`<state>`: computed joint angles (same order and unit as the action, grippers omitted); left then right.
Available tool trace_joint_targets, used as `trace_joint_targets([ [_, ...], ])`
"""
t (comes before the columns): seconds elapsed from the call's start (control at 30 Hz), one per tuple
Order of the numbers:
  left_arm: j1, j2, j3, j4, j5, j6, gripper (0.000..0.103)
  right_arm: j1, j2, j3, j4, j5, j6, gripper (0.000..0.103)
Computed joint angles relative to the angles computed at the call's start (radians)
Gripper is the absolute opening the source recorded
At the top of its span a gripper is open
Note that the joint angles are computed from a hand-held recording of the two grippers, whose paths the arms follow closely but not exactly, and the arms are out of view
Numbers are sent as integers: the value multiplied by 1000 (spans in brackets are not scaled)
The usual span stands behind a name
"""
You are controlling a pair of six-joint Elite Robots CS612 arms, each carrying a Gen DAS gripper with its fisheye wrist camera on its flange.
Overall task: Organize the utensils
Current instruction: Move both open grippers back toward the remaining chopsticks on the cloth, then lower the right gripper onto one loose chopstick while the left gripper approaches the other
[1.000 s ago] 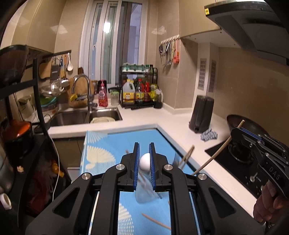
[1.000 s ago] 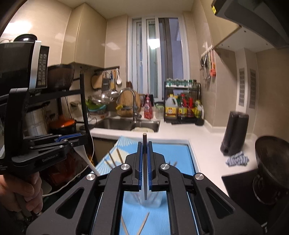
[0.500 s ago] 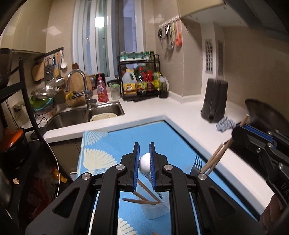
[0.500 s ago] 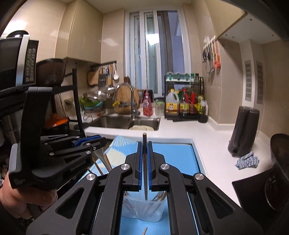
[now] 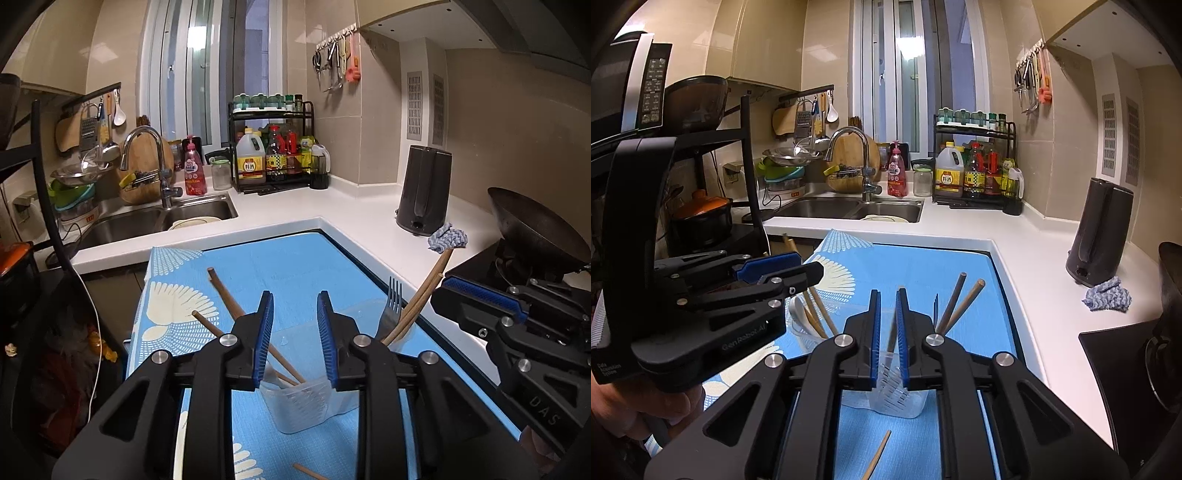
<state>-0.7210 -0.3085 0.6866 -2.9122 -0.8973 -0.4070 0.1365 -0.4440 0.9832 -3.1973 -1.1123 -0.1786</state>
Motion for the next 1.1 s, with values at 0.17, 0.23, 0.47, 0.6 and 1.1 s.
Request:
trace_joint_targets([
  [0.17,-10,-17,31,-44,15,13,25,-2,-22,37,-24,2,-9,10],
  [0.23,-15,-29,53,-62,23,10,25,-4,-36,61,-44,4,-9,10],
  [0.47,-42,-87,173,-157,65,2,25,-17,-93,173,-155,18,-3,10],
  [0.6,-60,-115,251,-201,88,-26,25,-29,-128,269,-257,32,-15,10],
  [1.1,-138,-110,456,-98,76,-372,25,-63,-135,494,-189,48,-36,10],
])
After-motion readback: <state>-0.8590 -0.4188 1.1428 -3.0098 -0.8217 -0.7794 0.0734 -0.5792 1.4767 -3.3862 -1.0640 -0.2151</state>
